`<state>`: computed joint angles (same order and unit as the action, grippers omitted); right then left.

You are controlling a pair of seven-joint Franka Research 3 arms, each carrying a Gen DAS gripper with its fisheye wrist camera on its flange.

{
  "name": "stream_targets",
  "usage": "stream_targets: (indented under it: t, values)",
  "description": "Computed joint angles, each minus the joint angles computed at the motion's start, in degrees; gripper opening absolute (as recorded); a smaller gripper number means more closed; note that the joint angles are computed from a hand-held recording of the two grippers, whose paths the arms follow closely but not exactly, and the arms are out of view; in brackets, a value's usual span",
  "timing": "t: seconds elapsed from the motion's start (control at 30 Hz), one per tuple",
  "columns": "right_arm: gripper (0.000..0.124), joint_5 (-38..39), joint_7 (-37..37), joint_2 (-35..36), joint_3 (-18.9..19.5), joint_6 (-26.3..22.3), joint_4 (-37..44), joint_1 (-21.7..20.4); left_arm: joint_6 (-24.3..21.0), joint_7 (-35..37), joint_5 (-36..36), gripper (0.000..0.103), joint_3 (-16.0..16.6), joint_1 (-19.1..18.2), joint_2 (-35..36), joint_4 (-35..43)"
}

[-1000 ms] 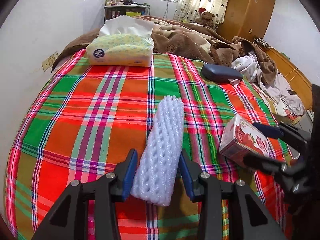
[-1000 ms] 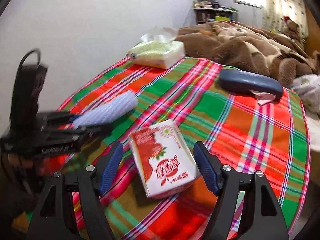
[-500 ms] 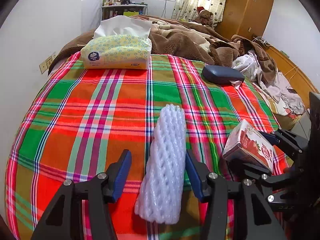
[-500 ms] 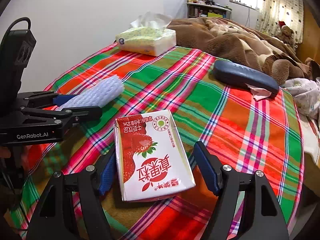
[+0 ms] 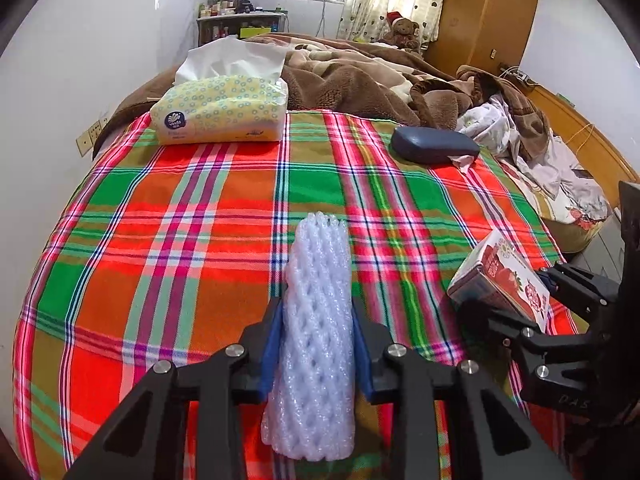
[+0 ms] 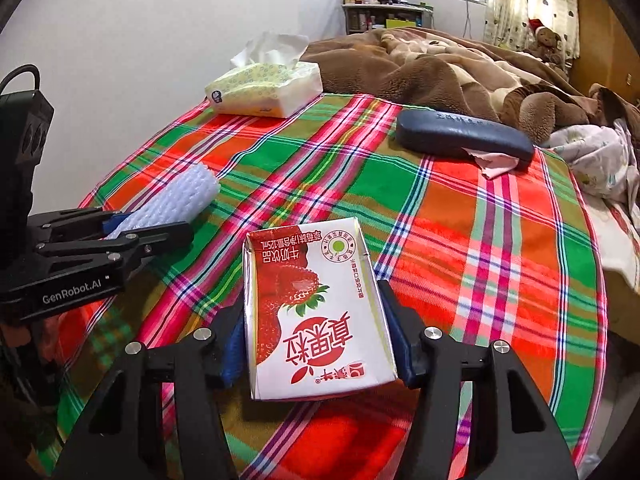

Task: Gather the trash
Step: 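Grasp the white foam net with the left tool while the right tool grasps the strawberry milk carton, then carry the foam net and strawberry carton over the white bin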

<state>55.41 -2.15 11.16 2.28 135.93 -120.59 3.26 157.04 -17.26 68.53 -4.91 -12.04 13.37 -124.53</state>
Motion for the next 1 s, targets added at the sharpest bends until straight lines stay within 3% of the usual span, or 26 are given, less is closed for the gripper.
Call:
stream_targets:
  t: [0.47,1.0]
  values:
    - [0.058,4.32,-0.72,-5.17,-3.01,-2.57,-3.5,-2.7,-6.24,0.12,0.19,0.033,-4.23,-4.39,-3.5,0.52]
    - [0.059,8.59,-3.6,-10.35,-8.96,-6.63,-5.62,-8.63,-12.58,2.27,1.05,0.032,-7.83,-12.31,-1.34,8.64]
